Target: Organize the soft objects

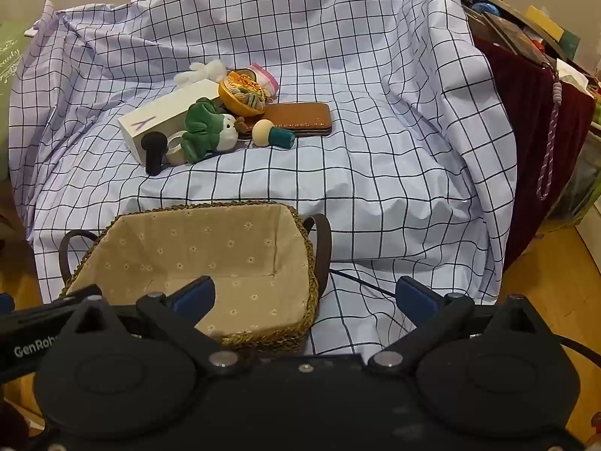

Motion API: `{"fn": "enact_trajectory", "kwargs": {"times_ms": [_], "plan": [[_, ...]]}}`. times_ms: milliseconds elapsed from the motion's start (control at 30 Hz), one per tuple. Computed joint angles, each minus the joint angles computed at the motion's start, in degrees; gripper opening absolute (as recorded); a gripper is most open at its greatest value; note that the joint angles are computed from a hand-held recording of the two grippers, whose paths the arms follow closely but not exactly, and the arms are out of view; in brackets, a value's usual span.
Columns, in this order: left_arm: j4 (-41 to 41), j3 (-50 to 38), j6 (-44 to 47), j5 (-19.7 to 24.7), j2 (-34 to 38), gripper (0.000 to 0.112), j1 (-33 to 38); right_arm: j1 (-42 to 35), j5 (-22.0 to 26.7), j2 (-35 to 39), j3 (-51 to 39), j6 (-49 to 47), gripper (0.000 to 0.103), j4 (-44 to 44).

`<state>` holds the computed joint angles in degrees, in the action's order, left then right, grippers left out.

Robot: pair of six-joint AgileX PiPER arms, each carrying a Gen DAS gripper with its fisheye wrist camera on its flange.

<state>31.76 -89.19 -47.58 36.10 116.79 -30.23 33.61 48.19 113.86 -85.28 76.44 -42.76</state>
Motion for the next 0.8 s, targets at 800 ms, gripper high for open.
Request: {"fn": "enact_trajectory", "kwargs": {"times_ms": [800], "plan": [[-0.3,0.15,0.37,0.27,0.3,0.1,0.14,-0.21,0.71,0.62,-1.23,-1.39,0.103,1.98]]}}
